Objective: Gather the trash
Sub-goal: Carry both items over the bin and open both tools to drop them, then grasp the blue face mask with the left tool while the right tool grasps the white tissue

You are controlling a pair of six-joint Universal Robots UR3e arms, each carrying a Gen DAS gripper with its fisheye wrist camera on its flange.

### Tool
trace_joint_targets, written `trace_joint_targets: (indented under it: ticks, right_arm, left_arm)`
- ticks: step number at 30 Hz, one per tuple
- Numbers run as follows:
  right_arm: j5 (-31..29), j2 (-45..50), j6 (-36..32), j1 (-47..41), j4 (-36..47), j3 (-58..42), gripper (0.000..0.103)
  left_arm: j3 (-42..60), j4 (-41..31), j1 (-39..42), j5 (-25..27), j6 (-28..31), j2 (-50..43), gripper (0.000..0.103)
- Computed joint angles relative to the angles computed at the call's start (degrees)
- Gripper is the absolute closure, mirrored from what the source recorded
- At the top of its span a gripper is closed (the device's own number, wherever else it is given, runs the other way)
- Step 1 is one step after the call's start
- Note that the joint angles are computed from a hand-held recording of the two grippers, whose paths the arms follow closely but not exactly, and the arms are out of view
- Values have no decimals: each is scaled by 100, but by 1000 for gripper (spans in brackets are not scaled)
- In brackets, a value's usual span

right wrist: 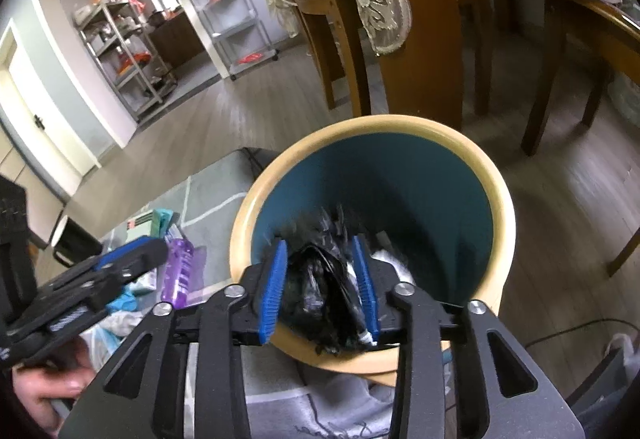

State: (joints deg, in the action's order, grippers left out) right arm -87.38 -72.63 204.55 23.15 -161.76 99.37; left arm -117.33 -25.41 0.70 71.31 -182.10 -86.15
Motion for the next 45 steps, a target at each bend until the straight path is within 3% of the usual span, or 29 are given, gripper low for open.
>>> trace_joint_targets:
  ticks: [2,9,13,18,26,39,45]
  right_arm:
    - [25,9,1,0,8,-11,60]
    - [45,58,14,29,-43,-21,41]
    - [12,94,96,62,-44,-55,25]
    - [-129,156,134,172,-95,-128,15]
    - [-233,218,43,270,-96,-203,13]
    - [-369,511,-447,772,19,-601,13]
    - [-444,747,-619,1044,199,-921,13]
  left_arm:
    - [-156,-62,180,-60,73,274,51]
    - [-618,-560,1002,-312,494,1304,38]
    - [-838,-1105,1693,-494,883,1993,30]
    - [-1106,-1987,2812,-804,1524,2925,24]
    - [-1291,-3347,4473,-1063,2325,3746,24]
    - [-1812,-3468,5155,-891,2280,3588,24]
    - [-1862,-4607,5844,-1238,2961,4219,25]
